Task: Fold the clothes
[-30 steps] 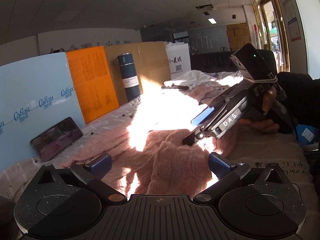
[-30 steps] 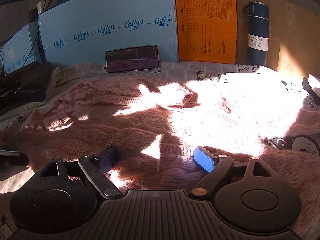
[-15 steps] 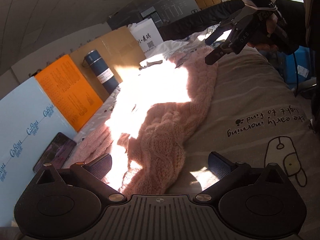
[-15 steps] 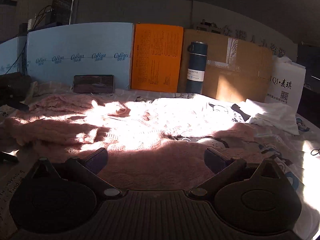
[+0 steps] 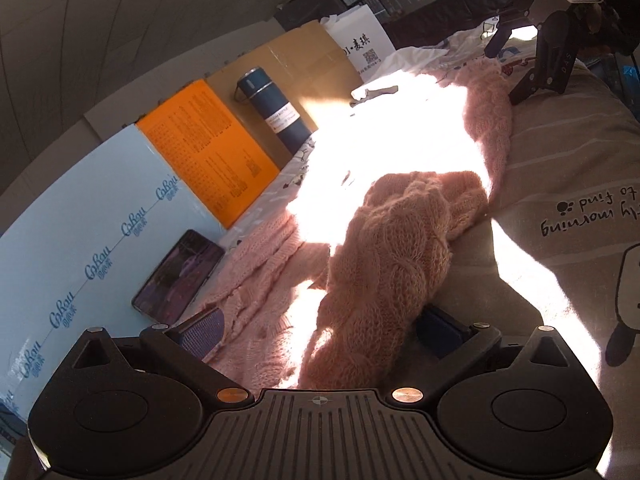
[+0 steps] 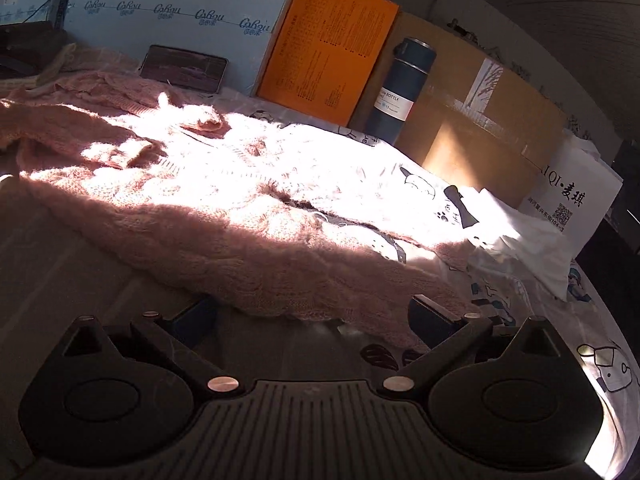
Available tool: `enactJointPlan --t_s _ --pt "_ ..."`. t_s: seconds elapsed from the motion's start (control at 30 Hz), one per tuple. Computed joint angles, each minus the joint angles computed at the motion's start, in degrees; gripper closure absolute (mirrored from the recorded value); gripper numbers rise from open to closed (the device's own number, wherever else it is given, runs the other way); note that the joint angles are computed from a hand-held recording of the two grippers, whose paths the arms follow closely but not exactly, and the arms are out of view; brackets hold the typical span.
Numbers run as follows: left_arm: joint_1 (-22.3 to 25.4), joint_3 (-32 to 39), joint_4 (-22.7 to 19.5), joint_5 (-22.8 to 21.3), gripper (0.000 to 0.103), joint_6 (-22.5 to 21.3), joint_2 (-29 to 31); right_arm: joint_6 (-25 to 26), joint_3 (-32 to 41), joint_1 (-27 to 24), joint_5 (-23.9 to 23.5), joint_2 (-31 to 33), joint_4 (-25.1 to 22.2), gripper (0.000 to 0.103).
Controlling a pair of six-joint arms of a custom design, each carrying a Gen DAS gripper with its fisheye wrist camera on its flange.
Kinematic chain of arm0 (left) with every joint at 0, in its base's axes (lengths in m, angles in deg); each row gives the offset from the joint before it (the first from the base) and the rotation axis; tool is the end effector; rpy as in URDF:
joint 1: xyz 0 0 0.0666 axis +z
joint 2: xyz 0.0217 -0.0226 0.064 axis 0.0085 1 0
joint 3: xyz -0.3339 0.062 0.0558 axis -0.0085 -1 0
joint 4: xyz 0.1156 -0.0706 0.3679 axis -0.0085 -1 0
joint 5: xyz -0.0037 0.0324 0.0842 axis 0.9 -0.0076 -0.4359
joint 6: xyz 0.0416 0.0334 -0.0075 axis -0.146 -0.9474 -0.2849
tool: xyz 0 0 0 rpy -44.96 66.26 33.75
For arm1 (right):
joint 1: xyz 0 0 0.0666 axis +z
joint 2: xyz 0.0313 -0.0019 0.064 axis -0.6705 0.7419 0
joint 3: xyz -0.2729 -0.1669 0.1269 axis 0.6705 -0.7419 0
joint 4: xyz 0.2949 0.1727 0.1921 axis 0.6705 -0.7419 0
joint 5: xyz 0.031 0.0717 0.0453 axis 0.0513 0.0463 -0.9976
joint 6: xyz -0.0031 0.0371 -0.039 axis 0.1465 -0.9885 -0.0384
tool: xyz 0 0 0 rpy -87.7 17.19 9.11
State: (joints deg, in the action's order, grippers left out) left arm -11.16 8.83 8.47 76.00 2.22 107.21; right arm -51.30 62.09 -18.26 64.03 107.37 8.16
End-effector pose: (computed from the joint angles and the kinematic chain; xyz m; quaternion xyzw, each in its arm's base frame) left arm 0.6063 -0.1283 0.2172 0.4098 0.7407 0.1140 0.5200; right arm 0.6426 0.2783 0.2302 -0.2847 0.8306 -0.0361 0.4772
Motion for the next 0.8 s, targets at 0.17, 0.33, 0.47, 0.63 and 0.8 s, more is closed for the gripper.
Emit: enactJointPlan --t_s 0.17,0.33,0.47,0.63,0.8 --pt "-0.4 2.7 2.4 1.5 0.0 0.0 2.9 0.9 3.8 0.6 -6.8 2.7 0.6 0.0" --pt "1.2 3.9 1.2 -0.3 0.008 4.0 3.2 -3.2 3.0 -0.5 -7.2 2.4 4.7 0.004" --pt "2.7 4.5 3.1 2.9 0.079 12.1 3.3 -10.6 5.0 -2.2 -12.2 3.5 4.3 0.057" --pt "4.1 8.7 2.0 6.0 0.083 23.7 5.3 -18.0 10.5 -3.4 -18.2 6.9 6.0 0.088" --pt "5.2 16.4 -2.9 6.5 0.088 32.2 9.2 -21.2 23.8 -4.0 -18.9 14.3 3.9 0.091"
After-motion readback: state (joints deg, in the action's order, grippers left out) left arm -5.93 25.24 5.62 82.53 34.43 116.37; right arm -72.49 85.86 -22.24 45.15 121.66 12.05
